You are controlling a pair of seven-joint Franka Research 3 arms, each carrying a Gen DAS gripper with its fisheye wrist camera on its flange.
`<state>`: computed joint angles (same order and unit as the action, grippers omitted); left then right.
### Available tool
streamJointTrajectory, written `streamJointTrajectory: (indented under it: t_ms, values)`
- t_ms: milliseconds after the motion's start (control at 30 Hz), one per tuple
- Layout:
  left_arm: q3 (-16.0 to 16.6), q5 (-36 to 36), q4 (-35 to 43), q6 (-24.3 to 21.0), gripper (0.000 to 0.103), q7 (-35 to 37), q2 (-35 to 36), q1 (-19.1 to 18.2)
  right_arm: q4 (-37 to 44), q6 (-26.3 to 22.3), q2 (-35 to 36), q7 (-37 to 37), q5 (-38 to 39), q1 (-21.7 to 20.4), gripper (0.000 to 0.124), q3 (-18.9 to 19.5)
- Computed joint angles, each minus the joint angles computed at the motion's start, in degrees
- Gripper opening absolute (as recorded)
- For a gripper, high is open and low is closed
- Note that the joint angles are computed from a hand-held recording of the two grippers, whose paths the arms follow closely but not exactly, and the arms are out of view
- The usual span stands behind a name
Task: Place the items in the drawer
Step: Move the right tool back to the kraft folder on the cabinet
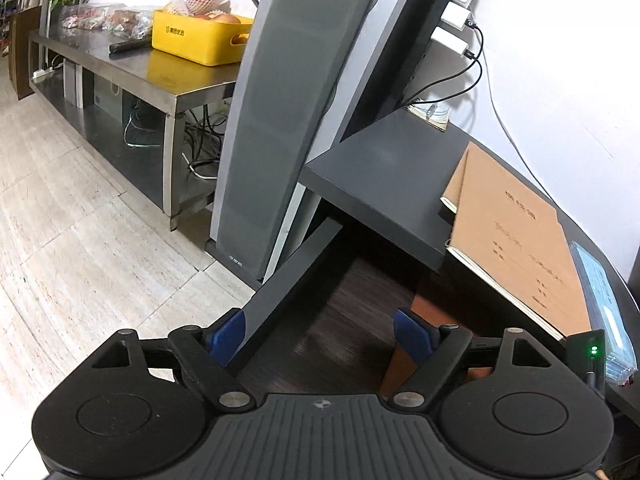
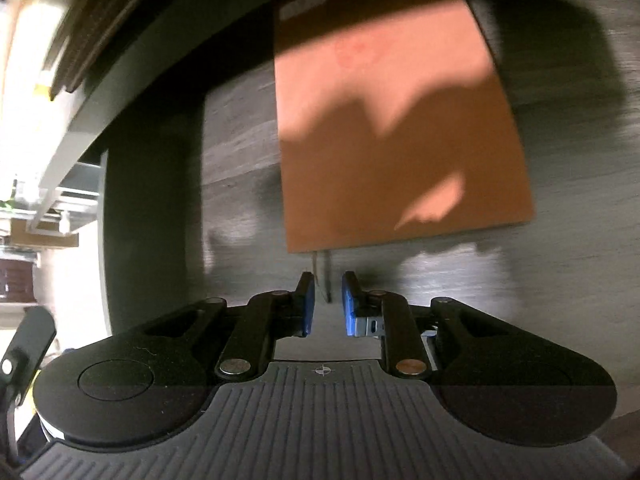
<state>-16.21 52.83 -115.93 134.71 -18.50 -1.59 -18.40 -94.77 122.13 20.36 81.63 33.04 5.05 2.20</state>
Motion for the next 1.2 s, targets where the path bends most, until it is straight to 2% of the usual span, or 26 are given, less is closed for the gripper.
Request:
streamJointTrajectory:
  t_ms: [100, 233, 333, 367, 433, 500, 600, 667, 767, 800, 867, 933, 967, 1000, 1067, 1100, 1200]
  values:
    - [0.3, -0.3, -0.3, 1.2, 0.08, -0.2, 0.2, 0.2, -2.3, 4.1, -0.9, 0.4, -0.6, 1.1, 0.017, 0.0]
    - [0.4, -0.5, -0.8, 2.6, 0.08, 0.0, 0.1, 0.3, -3.3, 8.1, -0.5, -0.2, 3.9, 0.0, 0.018, 0.7]
    - [0.3, -0.1, -1.2, 2.9, 0.081, -0.6, -0.2, 0.3, -4.5, 6.6, -2.5, -1.0, 7.1, -1.5, 0.022, 0.8]
    - [0.2, -0.1, -1.1, 2.9, 0.081, -0.7, -0.2, 0.3, -5.4, 5.5, -3.9, -2.0, 9.9, -2.6, 0.025, 1.0]
    - [0.0, 0.2, -1.0, 2.8, 0.081, -1.0, -0.3, 0.2, -8.5, 3.9, -7.6, -5.2, 15.5, -4.5, 0.041, 0.6]
    - [-0.2, 0.2, -0.5, 2.7, 0.081, -0.7, 0.1, 0.0, -12.5, 4.5, -11.6, -10.6, 22.2, -5.8, 0.046, -0.3]
    - [-0.4, 0.0, 0.1, 3.2, 0.081, -0.3, 0.6, -0.5, -18.7, 4.3, -16.8, -22.0, 39.5, -7.9, 0.058, -2.8]
    - [-0.5, -0.2, 0.5, 3.2, 0.081, 0.1, 0.8, -0.9, -20.7, 4.9, -18.2, -27.0, 48.7, -8.2, 0.065, -4.4]
    - [-0.6, -0.3, 1.1, 2.9, 0.081, 0.5, 1.0, -1.5, -19.6, 7.3, -17.2, -26.1, 51.1, -7.7, 0.071, -5.4]
    - [-0.6, -0.2, 1.1, 2.8, 0.081, 0.5, 0.9, -1.6, -18.9, 7.7, -16.6, -25.0, 51.1, -7.6, 0.07, -5.5]
    - [-0.7, -0.2, 1.1, 2.5, 0.082, 0.6, 0.7, -1.9, -18.4, 8.4, -16.2, -23.4, 51.7, -7.7, 0.058, -5.6]
    - [-0.8, -0.2, 1.1, 2.1, 0.082, 0.6, 0.5, -2.1, -18.2, 8.3, -15.6, -23.9, 53.8, -7.7, 0.019, -5.3]
    - [-0.9, -0.2, 1.1, 1.9, 0.082, 0.7, 0.5, -2.1, -18.6, 7.8, -15.9, -24.0, 54.6, -7.9, 0.017, -5.3]
    - [-0.9, -0.1, 1.1, 1.7, 0.082, 0.7, 0.4, -2.2, -19.3, 7.9, -16.6, -24.3, 55.1, -7.9, 0.008, -5.4]
    - [-0.9, 0.5, 0.9, 2.5, 0.083, 0.0, 0.3, -2.2, -20.6, 9.7, -17.0, -27.3, 57.0, -7.0, 0.005, -4.7]
    - [-0.7, 1.2, 0.6, 3.9, 0.084, -0.8, 0.1, -2.0, -21.0, 8.8, -17.7, -27.8, 56.7, -7.1, 0.004, -5.0]
    - [-0.2, 3.8, -0.2, 8.6, 0.086, -3.6, 0.0, -1.2, -21.7, 1.8, -18.9, -27.6, 54.3, -8.6, 0.0, -7.0]
